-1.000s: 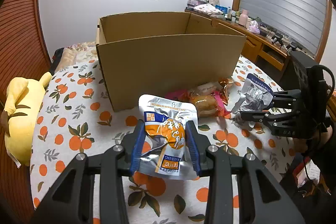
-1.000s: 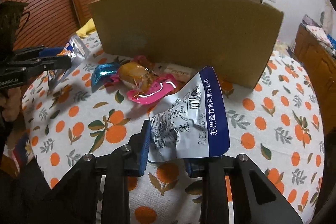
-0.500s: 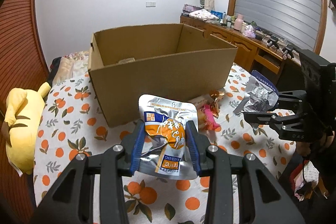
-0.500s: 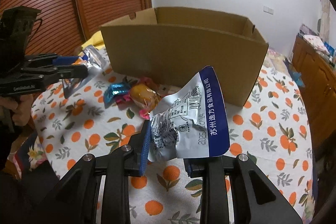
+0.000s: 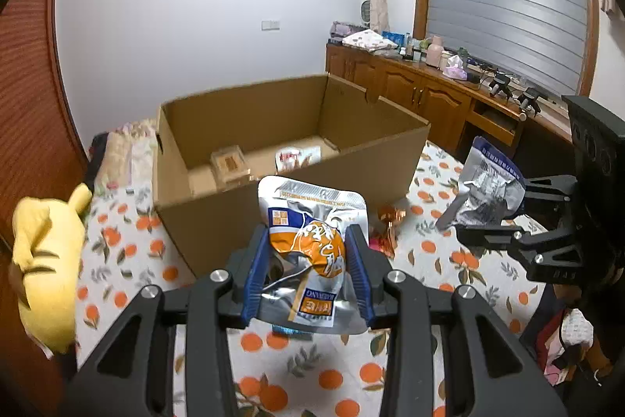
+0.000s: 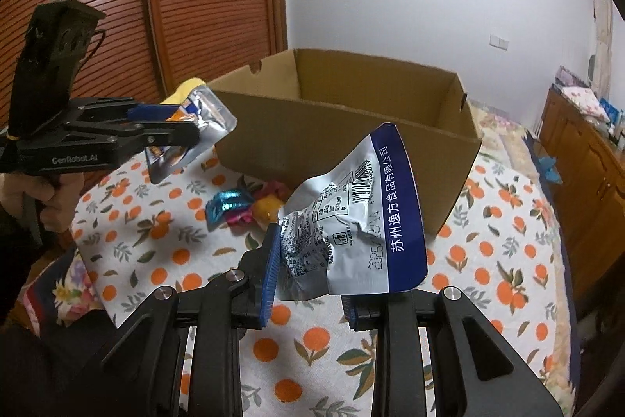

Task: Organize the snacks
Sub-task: 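Lift the silver-orange pouch and white blue-striped pouch over the box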

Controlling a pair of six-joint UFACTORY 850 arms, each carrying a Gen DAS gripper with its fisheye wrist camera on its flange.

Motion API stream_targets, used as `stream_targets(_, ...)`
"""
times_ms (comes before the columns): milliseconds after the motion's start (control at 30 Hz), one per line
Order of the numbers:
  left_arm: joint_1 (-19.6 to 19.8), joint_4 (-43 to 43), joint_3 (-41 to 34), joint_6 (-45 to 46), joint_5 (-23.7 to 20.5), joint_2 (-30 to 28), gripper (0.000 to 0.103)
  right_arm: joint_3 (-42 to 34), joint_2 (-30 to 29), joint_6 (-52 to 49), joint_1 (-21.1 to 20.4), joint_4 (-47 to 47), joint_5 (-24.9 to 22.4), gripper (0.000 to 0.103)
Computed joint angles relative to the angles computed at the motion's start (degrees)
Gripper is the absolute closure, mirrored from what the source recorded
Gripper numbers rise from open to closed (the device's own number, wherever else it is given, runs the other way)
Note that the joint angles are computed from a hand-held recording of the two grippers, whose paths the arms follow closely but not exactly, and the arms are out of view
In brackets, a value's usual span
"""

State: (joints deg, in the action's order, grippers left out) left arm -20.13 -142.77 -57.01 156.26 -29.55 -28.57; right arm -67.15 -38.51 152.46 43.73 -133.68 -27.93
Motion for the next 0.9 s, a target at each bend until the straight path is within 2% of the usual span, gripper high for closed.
stream_targets(300,-0.78,-0.79,-2.42,1.6,0.82,1.34,0.066,-0.84,1.12,-2.53,-0.42,0.91,-0.73,0.077)
stream_targets(533,-0.96,1.89,-5.68,-1.5,2.2,0.69,0.066,-2.04,1.63,-2.61,-1.52,0.49,-0.6,0.077)
stream_targets(733,-1.18,0.88,-9.18,-1.17,4.42,-1.19,0.066,-4.47,1.15,-5.2,-2.31,2.16,-0.28,0.077)
stream_targets(900,-0.59,3.29,-13.3,-5.34,6.8,-4.3,0.065,-6.77,0.31,-6.99,-2.94,3.33,0.67,0.077)
